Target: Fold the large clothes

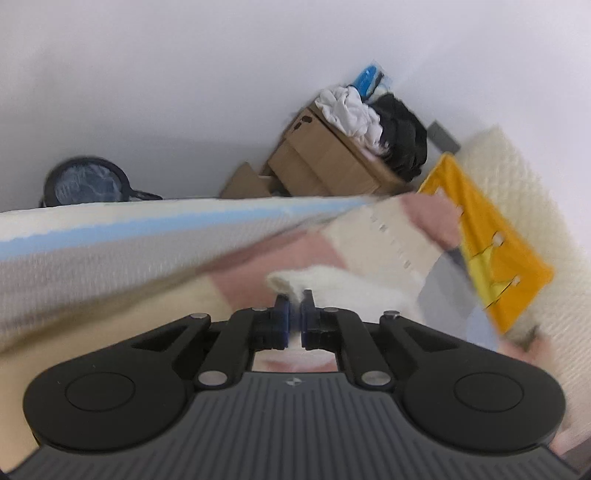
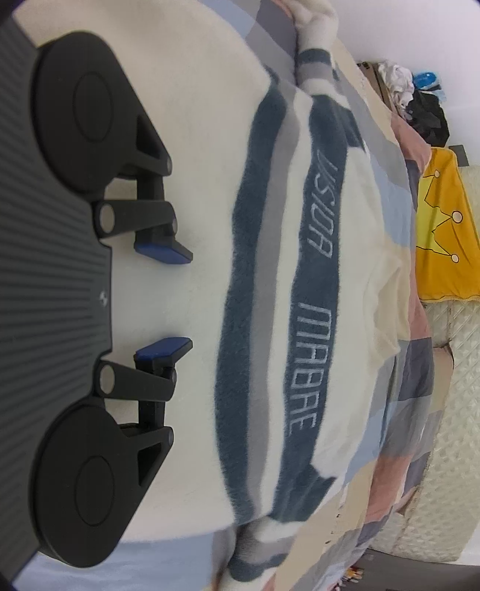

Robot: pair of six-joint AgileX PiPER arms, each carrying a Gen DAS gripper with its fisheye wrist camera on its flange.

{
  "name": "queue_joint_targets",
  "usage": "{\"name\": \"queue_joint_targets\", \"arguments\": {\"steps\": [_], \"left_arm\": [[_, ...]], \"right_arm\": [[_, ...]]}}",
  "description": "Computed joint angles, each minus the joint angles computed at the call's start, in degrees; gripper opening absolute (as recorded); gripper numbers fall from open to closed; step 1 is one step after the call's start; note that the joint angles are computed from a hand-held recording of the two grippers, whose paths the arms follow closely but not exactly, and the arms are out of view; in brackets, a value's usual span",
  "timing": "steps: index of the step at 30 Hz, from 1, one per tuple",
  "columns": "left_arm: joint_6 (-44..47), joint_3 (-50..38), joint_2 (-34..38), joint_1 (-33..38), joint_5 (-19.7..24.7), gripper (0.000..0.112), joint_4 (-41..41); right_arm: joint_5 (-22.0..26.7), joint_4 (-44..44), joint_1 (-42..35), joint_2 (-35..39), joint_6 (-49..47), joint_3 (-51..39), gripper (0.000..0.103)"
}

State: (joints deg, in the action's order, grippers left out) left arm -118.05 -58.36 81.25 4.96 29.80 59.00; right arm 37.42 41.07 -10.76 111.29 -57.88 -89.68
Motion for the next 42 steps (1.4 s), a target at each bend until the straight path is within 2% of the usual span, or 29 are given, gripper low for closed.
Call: {"name": "queue_joint_targets", "arguments": {"steps": [4, 6, 8, 10, 15, 17, 19, 25, 32, 35, 36, 37, 42], "left_arm": [[18.71, -3.57, -3.78, 8.12, -3.46, 0.006, -17.41], [23.17, -4.6, -6.24, 10.77, -4.23, 0.006, -22.06], [28.5, -8.36, -5.82, 12.32, -2.54, 0.006, -26.94], [32.91, -14.59, -2.82, 11.9, 2.16, 0.006, -28.47], [41.29, -31.2, 10.72, 9.82, 18.98, 0.006, -29.4], [41.27, -33.35, 14.71, 10.34, 21.84, 0.006, -29.09], [39.24, -32.51, 16.93, 10.71, 21.23, 0.006, -27.32], [39.24, -34.41, 25.4, 9.84, 24.44, 0.006, -25.14], [39.66, -37.5, 29.15, 7.86, 27.06, 0.009, -22.66], [39.59, -36.38, 26.86, 7.65, 27.0, 0.032, -24.67], [39.27, -35.4, 25.68, 7.47, 26.61, 0.046, -25.22], [38.6, -34.39, 24.39, 7.02, 26.52, 0.049, -25.12], [37.76, -28.92, 17.33, 3.19, 26.47, 0.05, -25.82]], "right_arm": [[-1.32, -0.63, 0.63, -0.27, -0.09, 0.6, 0.047], [-1.47, -0.59, 0.69, -0.22, 0.0, 0.63, 0.047], [-1.44, -0.69, 0.73, -0.13, 0.22, 0.49, 0.047], [-1.45, -0.73, 0.71, -0.2, 0.17, 0.47, 0.047], [-1.15, -0.96, 0.79, -0.07, 0.88, 0.19, 0.047], [-0.77, -0.78, 0.64, 0.1, 0.88, -0.18, 0.047], [0.25, -1.59, 0.51, 0.41, 2.43, -1.02, 0.046], [3.81, -1.45, -0.39, 1.66, 4.57, -4.08, 0.047], [6.17, -1.27, -1.03, 3.95, 6.89, -7.53, 0.046], [6.73, -0.99, -1.11, 4.37, 7.21, -8.23, 0.047], [7.03, -0.85, -1.18, 4.4, 7.31, -8.4, 0.047], [7.33, -0.56, -1.31, 4.38, 7.2, -8.5, 0.047], [8.02, 1.11, -2.06, 3.45, 6.81, -7.76, 0.047]]}}
